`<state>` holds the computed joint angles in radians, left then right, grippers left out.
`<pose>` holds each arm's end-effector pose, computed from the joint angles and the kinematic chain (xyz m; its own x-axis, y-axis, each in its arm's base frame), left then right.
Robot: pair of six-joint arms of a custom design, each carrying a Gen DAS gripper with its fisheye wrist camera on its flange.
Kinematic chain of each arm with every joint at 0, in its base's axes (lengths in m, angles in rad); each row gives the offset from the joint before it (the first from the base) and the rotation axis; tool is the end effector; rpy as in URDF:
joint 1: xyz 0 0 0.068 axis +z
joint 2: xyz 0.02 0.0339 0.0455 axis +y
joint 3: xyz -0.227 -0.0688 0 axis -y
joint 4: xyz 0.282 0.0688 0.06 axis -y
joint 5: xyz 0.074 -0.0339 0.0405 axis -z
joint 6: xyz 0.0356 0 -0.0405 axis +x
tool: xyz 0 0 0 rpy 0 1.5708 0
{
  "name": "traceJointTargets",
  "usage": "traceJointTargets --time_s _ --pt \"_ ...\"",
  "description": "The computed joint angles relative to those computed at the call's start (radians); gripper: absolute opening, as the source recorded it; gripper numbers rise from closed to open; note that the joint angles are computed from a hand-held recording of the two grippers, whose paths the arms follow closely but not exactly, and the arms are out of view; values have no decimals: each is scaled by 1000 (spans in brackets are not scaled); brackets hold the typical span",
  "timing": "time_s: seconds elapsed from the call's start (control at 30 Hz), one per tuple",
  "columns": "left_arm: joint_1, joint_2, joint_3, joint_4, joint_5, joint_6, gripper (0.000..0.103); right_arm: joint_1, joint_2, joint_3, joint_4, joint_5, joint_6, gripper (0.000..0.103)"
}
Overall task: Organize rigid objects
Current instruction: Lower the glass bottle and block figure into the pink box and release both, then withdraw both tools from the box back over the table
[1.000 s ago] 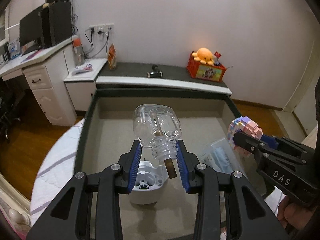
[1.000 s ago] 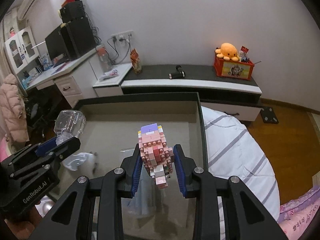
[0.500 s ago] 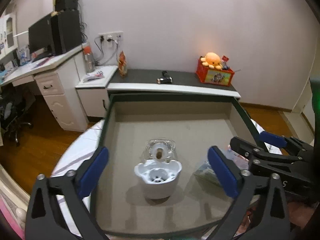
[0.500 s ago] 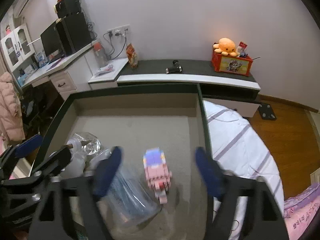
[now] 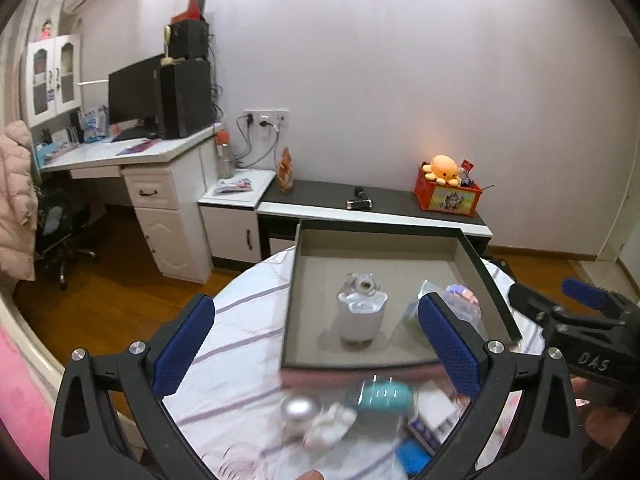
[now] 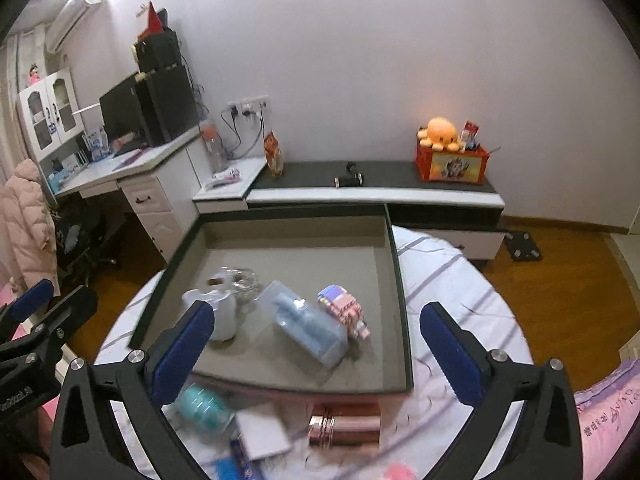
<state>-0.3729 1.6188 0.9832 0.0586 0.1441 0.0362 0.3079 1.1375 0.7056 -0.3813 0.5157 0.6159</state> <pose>0.3567 -0.1450 0.1615 -0.4906 0.2304 -0.8404 0.4907 0.8700 -0.0480 0.2703 0.0675 0.1797 -0.5309 0.3585 -0.7679 0.4484 0.8877 0.1045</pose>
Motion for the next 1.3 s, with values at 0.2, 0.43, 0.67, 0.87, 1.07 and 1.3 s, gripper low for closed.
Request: traceJointTargets --time_s 0.2,0.43,0.67,0.87,1.07,1.3 --pt "39 -240 -192 -29 18 15 103 200 -167 -18 -195 197 153 103" --pt "54 -499 -358 -109 25 22 103 523 -228 33 -542 441 505 103" --pt "75 -734 -498 -221 44 26 103 770 -99 108 -853 527 938 103" --pt "83 -851 -568 -286 61 34 103 860 -55 112 -957 510 1105 103" --pt "82 -919 -594 -323 57 42 103 897 -24 133 -1002 504 1160 103" --pt "96 -935 -601 -339 63 37 103 904 -23 137 -1002 510 1168 103"
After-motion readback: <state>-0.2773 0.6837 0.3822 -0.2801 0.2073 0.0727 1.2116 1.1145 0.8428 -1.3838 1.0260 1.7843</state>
